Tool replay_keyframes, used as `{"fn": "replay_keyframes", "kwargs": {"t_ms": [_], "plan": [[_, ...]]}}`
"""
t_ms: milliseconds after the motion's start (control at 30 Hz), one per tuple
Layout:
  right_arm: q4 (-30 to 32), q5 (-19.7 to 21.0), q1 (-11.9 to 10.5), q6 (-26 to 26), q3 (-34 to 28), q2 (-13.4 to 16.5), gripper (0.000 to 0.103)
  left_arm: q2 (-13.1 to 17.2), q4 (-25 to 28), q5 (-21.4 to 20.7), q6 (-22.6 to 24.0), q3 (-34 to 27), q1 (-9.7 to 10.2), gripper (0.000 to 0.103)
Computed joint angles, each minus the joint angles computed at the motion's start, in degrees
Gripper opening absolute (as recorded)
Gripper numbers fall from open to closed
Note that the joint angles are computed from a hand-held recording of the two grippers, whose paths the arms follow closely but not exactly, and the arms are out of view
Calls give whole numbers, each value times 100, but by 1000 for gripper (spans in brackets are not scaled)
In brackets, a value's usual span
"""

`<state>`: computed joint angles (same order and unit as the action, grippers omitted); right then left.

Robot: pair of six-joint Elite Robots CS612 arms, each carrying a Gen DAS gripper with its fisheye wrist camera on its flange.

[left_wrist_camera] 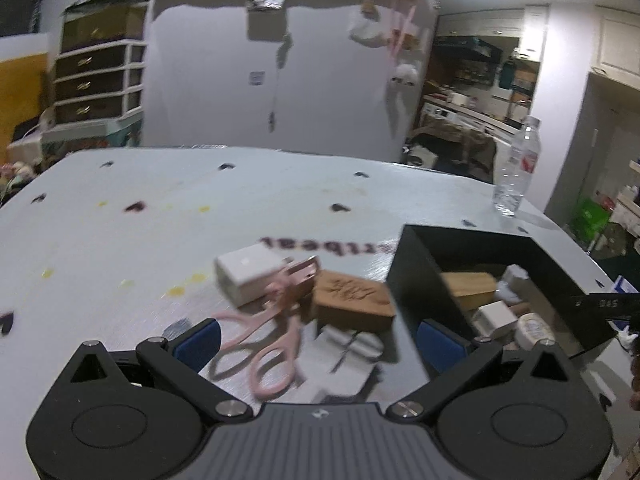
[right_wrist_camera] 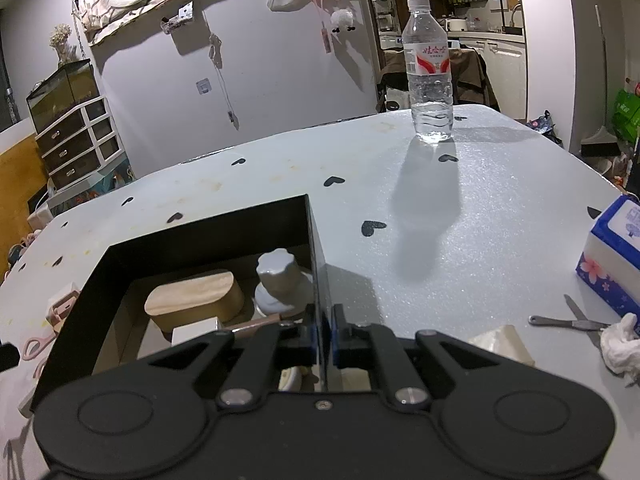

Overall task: Organize rigid objects
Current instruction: 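Move the left tool back to the pieces beside the box, then grasp the white plastic stand with the left tool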

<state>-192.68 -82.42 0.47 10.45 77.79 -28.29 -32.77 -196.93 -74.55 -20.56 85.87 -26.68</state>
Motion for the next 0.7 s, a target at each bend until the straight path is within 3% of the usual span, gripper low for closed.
{"fn": "replay_keyframes", "kwargs": {"t_ms": [167,333,533,700], "plan": [[104,-83,21,-41,-33,0,7,15,-66,-112,-91,87,57,103],[214,-186,49,-200,-67,9,6,69,-253,-460,292,82,107,101],[210,-184,48,-208,-59,9,5,138,25,-736,741,-77,132,76],[212,-187,48,-194,-57,8,5,178,325,-713,1098,-175,116,68]]}}
